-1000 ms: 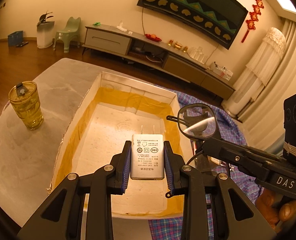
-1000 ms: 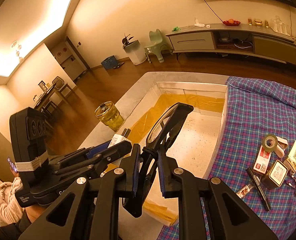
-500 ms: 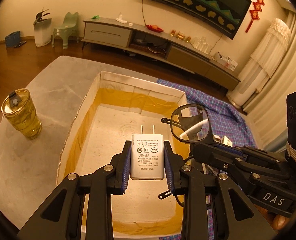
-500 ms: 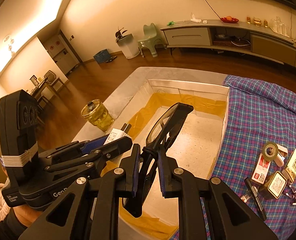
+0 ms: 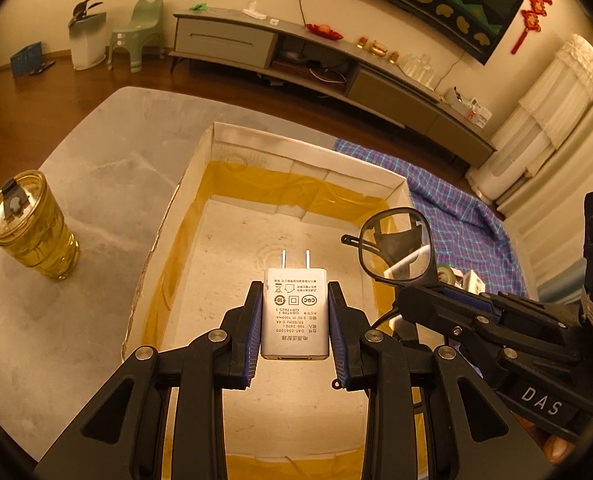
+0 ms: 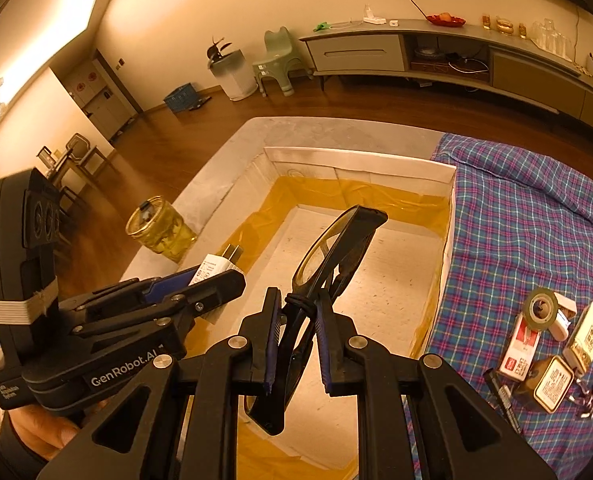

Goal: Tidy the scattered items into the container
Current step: 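Carry the charger in the left tool and the glasses in the right tool over the white box, then open the right tool to drop the glasses while the left tool releases the charger into the box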

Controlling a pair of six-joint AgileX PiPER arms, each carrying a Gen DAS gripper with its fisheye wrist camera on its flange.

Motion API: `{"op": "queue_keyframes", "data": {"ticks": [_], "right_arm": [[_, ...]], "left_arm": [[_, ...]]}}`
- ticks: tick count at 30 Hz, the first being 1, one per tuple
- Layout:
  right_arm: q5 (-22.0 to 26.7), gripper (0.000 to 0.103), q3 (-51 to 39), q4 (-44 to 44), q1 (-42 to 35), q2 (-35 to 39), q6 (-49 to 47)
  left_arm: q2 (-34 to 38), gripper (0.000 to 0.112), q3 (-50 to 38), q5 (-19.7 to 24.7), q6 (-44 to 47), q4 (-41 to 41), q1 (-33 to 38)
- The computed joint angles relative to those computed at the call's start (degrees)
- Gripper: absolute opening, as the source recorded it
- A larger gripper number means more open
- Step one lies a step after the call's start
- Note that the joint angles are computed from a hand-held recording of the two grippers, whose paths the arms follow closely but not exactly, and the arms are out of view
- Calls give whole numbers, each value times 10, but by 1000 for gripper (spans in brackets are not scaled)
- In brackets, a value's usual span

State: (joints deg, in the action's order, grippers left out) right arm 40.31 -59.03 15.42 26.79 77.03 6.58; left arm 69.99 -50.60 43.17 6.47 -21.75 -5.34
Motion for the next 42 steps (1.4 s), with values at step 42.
{"op": "queue_keyframes", "data": {"ticks": [42], "right_arm": [[163,19,-276,-148,-13,315,66]], "left_arm": [[347,31,-176,-39,-135,148,-46]]}}
